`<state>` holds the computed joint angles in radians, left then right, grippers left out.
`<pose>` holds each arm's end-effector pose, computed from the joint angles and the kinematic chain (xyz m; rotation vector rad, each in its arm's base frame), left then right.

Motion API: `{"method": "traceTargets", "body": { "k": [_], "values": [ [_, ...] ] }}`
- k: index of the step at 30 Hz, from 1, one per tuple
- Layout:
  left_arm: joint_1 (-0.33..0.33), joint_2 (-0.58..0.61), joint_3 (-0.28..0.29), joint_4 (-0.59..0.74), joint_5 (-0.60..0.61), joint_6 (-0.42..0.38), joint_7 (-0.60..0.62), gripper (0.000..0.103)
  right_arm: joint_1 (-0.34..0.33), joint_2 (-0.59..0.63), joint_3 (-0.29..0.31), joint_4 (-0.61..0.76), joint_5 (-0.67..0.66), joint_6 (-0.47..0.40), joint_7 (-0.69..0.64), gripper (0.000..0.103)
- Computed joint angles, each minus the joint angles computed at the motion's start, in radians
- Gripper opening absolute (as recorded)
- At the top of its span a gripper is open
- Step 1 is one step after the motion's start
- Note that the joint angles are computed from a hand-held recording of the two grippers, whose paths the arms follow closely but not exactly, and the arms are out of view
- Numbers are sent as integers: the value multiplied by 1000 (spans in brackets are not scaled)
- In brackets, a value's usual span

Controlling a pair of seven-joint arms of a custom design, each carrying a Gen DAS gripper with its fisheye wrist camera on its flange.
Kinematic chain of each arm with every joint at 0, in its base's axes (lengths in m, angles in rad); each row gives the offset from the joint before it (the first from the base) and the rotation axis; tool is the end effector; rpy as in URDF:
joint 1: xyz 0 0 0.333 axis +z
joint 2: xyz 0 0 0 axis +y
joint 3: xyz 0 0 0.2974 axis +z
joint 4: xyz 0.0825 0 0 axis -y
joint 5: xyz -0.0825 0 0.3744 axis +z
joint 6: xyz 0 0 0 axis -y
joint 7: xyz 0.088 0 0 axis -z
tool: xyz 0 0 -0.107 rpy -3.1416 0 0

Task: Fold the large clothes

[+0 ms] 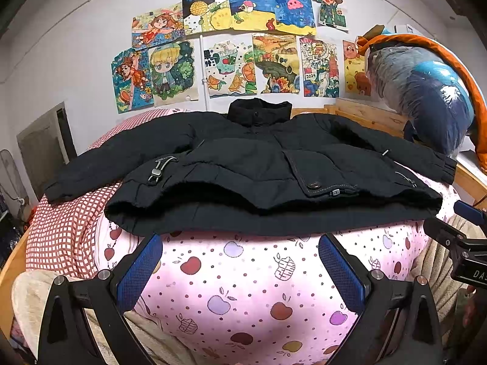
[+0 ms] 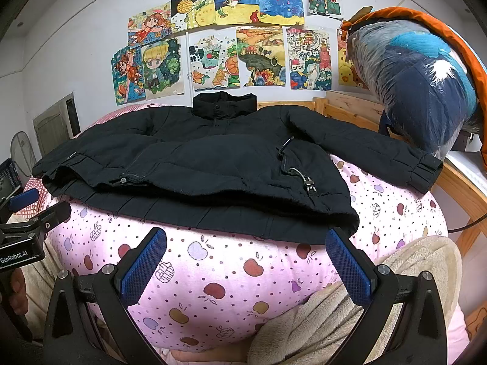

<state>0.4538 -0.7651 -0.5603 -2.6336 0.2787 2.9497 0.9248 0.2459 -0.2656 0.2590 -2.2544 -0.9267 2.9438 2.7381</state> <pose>0.3941 -0.0918 0.5441 -1.6760 1.3432 -0.7033 0.4139 0.2996 0.5430 -1.6859 1.3856 -0.7200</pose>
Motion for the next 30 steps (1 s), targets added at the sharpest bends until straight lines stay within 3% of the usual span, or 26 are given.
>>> {"method": "traceTargets", "body": {
  "k": [8,13,17,20,24,26,28,30],
  "values": [
    [-18,17,7,9,-5,-8,2,103,-1,1,1,-1,2,-7,5,102],
    [-90,69,76,32,-20,2,63,103,-19,-1,10,2,-31,-28,52,102],
    [-95,113,93,96,0,-1,135,103,-6,2,-18,20,-16,-38,-14,102],
    [-171,194,175,175,-30,-10,231,103,-9,9,-40,54,2,-44,-72,102],
    [-431,328,411,314,-242,-91,466,103,-42,30,-56,108,7,-56,-67,102],
    [-512,384,488,398,-378,-151,570,103,-64,50,-51,146,-17,-92,-21,102],
    [-518,443,503,483,-446,-195,620,103,-97,67,-38,184,-112,-151,110,102],
    [-483,506,478,563,-436,-223,626,103,-119,77,-46,203,-216,-184,280,102]
  ]
}}
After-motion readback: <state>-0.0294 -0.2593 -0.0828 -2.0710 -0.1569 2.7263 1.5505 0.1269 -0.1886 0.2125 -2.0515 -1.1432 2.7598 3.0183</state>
